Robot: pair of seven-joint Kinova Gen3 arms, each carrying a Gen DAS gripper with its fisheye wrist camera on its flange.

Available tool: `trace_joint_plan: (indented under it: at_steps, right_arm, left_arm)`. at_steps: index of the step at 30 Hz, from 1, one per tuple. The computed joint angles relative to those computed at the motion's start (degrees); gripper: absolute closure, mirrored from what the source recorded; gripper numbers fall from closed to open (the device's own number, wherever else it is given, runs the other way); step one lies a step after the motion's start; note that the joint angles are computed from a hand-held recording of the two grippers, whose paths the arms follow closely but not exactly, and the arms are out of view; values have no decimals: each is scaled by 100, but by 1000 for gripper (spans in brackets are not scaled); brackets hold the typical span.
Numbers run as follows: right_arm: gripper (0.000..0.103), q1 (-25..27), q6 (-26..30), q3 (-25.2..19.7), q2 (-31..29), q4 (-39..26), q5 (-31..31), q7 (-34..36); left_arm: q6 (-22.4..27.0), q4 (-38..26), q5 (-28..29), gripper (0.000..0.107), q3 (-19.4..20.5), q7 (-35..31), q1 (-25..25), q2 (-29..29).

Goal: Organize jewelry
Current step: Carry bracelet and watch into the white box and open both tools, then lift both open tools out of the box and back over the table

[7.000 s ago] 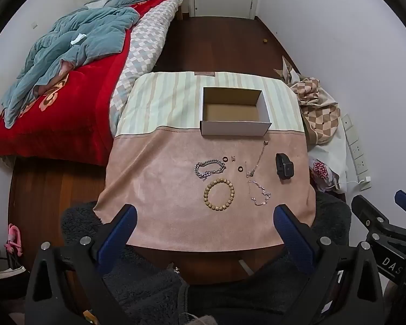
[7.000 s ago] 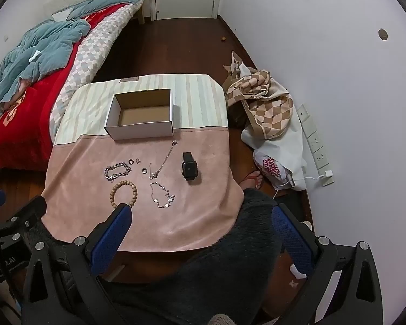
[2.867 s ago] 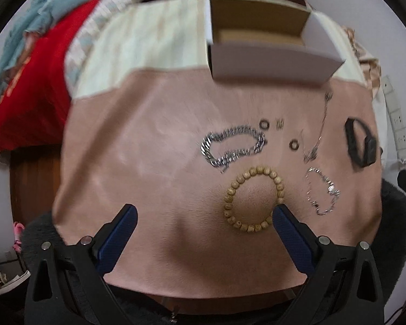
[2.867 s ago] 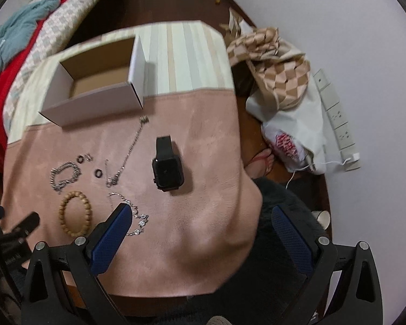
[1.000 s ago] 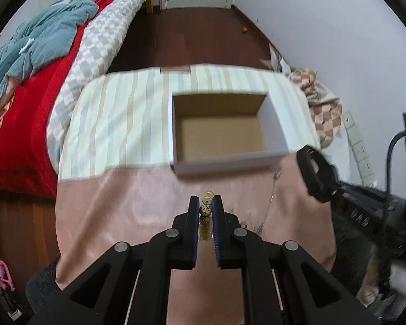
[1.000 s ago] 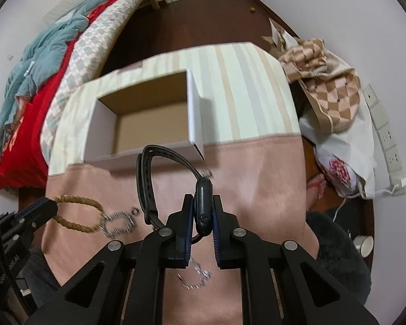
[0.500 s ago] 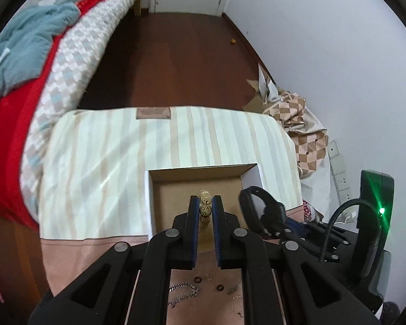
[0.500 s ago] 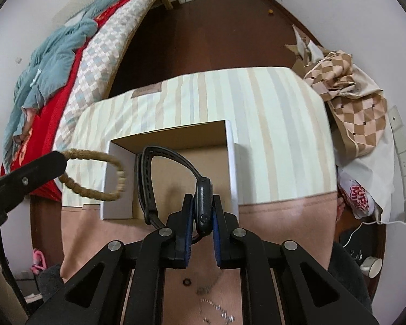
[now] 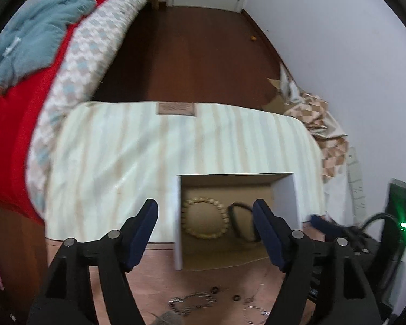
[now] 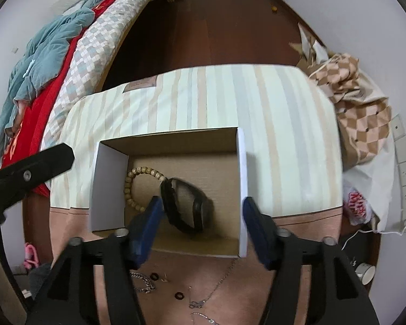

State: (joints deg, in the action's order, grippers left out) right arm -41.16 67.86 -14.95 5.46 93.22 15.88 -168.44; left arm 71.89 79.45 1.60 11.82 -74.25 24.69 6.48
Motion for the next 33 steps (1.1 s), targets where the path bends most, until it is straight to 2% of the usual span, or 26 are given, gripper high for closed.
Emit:
trace_joint_plan:
  at_steps: [1, 2, 4, 6, 9, 18, 26, 33]
  right_arm:
    - [22, -83, 187, -38, 32, -87, 116, -80]
    - [19, -151, 342, -63, 42, -151, 202, -129]
    - [10, -355, 737, -130, 143, -311, 428, -281]
    - [7, -502, 1012, -142, 243, -420, 525, -362]
    - [2, -659, 1208, -119, 338, -470, 568, -470]
    - [2, -1089, 1680, -167, 342, -590, 874, -936]
    - [2, -1516, 2444, -324, 296, -1039, 1237, -1250]
    - [2, -2123, 3337, -501, 358, -1623, 1660, -1667]
  left_arm:
    - [-64, 88, -113, 29, -12, 74, 24, -87]
    - [-151, 222, -283, 25, -9, 194, 65, -209]
    - [-250, 430, -613, 9, 33, 387, 122, -359]
    - [-323, 632, -968, 6, 114, 573, 190, -476]
    - [-439, 941, -1294, 6, 206, 779, 228, -619]
    - [-346, 1290, -1653, 5, 443, 1186, 217, -978]
    - [-193, 1262, -1588, 5, 614, 1243, 93, -1428]
    - [29, 1183, -1560, 5, 883, 1132, -79, -1992]
